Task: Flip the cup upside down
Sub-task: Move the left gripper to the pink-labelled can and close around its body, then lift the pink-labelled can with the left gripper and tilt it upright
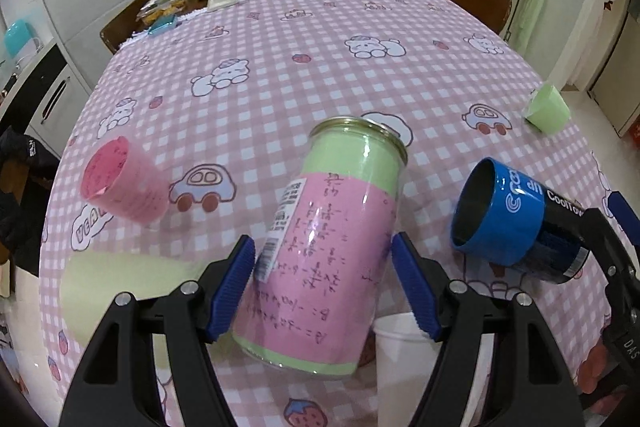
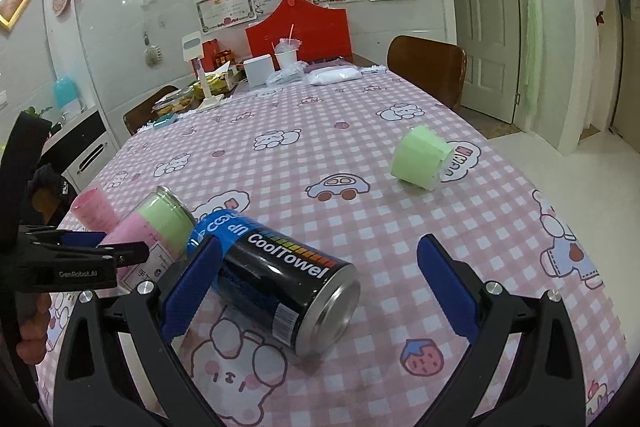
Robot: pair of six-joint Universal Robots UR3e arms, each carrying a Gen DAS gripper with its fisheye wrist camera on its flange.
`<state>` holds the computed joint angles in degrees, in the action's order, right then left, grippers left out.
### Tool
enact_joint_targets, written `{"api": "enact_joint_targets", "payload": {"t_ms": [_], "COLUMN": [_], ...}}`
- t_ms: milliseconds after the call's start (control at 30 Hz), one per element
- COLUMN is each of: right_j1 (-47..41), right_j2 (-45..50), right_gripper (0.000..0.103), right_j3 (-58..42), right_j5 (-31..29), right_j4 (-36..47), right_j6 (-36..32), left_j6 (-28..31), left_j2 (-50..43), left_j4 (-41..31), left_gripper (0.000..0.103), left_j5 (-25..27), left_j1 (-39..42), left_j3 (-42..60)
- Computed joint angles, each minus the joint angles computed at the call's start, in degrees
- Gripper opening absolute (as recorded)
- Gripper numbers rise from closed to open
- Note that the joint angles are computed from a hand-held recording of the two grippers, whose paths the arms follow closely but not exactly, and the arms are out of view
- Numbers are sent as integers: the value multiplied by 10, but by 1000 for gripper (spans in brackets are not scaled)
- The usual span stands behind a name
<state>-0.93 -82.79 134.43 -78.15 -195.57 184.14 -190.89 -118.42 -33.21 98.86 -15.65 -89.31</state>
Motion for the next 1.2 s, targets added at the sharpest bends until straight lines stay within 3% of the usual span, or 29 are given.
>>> {"api": "enact_joint_targets", "payload": {"t_ms": [533,867,1200], "right_j1": [-8,-18,-8], "right_j2": [11,10,-17], "right_gripper": [94,94,94], "right_j3": [-8,-5,13], "right_j5": [1,7,1], "right_j4": [8,6,-8], "right_j6": [3,8,8], "left_j6": [1,-9,-17], "left_j2": [-52,-52,14], "left_j4": [-84,-55,5], "left_gripper": [72,70,70], "left_j5": [-87,-78,-47], "left_j1": [30,26,12], "left_j3": [86,70,3]}}
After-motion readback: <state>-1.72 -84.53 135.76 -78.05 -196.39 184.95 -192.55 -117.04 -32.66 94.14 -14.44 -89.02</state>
